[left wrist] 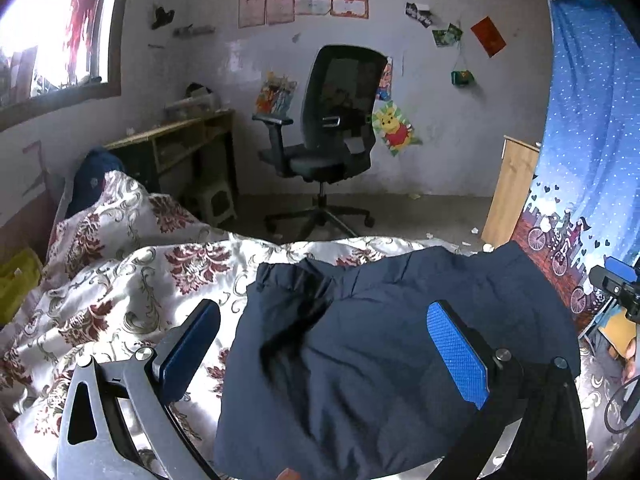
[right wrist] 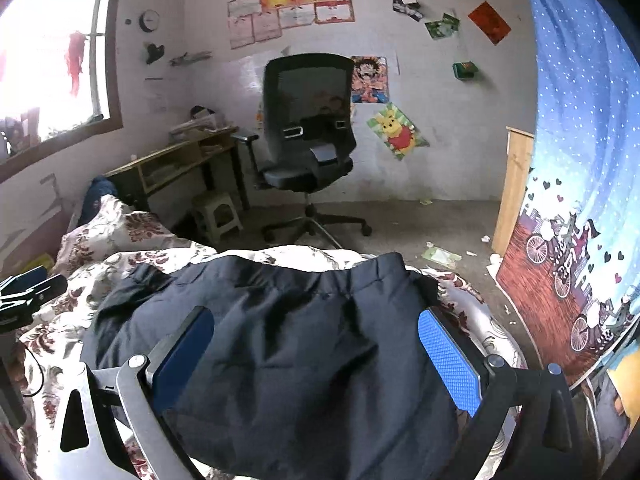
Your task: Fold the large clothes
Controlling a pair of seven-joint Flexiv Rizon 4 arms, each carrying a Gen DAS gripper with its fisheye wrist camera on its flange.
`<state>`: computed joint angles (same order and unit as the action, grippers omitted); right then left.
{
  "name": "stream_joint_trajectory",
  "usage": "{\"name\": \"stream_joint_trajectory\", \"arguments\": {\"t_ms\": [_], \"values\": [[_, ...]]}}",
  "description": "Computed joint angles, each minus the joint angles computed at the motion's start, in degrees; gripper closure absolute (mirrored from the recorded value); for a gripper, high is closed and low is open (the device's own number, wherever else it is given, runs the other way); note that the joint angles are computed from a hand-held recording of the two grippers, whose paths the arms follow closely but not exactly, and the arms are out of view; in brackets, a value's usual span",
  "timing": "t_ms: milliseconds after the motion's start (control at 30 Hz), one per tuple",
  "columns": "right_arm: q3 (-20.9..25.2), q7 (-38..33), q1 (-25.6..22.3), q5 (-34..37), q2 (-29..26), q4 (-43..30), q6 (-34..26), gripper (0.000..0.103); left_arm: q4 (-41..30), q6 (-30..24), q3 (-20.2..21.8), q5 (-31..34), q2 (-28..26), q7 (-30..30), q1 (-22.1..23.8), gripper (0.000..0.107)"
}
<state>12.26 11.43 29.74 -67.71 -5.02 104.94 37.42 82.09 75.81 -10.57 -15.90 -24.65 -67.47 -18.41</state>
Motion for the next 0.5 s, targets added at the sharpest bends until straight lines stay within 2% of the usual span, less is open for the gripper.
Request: {"name": "stream_joint_trajectory", "arguments": {"t_ms": [300,500], "values": [[0.9,0.5,3.2,-4.4,-0.7,-2.5,-3.1,0.0,7.3,7.1,-4.9,-5.0,4.3,6.0,3.1,0.005],[1.3,-1.4,6.1,-6.8,-2.0,-4.3,-6.8,0.0,13.3,11.6,-10.7,-12.0,7.5,13.1,6.8,0.005]]}}
